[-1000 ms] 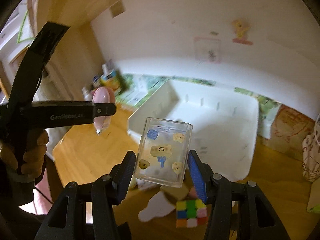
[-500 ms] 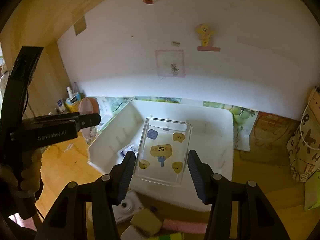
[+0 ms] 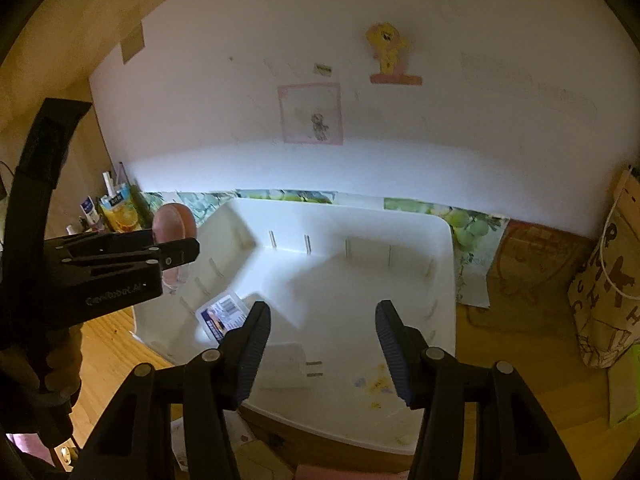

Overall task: Organize rigid objects
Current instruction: 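Release the pink cup with the left tool while the right tool drops the acrylic block, then withdraw both tools and move the left tool toward the green-gold tin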

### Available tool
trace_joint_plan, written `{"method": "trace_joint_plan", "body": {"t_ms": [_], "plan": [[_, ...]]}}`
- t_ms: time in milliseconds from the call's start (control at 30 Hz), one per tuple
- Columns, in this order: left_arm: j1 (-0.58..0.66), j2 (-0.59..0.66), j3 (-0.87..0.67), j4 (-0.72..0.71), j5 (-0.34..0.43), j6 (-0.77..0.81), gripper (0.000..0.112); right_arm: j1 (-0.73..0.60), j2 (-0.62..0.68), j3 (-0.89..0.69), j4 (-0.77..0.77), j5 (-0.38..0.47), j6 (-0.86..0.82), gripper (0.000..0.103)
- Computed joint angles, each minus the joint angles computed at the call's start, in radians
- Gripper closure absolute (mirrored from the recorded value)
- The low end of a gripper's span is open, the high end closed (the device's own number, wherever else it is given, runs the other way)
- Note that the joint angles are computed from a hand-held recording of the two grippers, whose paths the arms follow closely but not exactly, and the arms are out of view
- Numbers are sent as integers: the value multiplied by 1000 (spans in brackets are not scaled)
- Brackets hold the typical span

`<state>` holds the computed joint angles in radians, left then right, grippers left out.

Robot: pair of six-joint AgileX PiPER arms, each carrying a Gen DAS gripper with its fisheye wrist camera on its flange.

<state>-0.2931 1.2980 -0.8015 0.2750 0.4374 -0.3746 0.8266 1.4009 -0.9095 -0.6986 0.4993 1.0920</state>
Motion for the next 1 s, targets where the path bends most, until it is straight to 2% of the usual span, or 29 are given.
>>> {"method": "trace_joint_plan", "body": {"t_ms": [67,133,400,600,767,1000], "plan": [[-3,-2,-5,0,14,-5,40,-3,0,-3,14,11,-7,34],[-2,-24,4,3,6,-19,35,1,-9,0,6,18,7,29],[-14,-83,-16,35,81,-75,35,73,-61,-24,-48,123,66,23],[-6,-169,-3,-2,99,-30,35,168,-104,-57,-113,268,142,21],[-18,-215,11,-18,132,7,35,275,-128,-77,-170,429,243,21],[56,-295,70,-261,179,297,35,457,-133,-85,-202,642,429,21]]}}
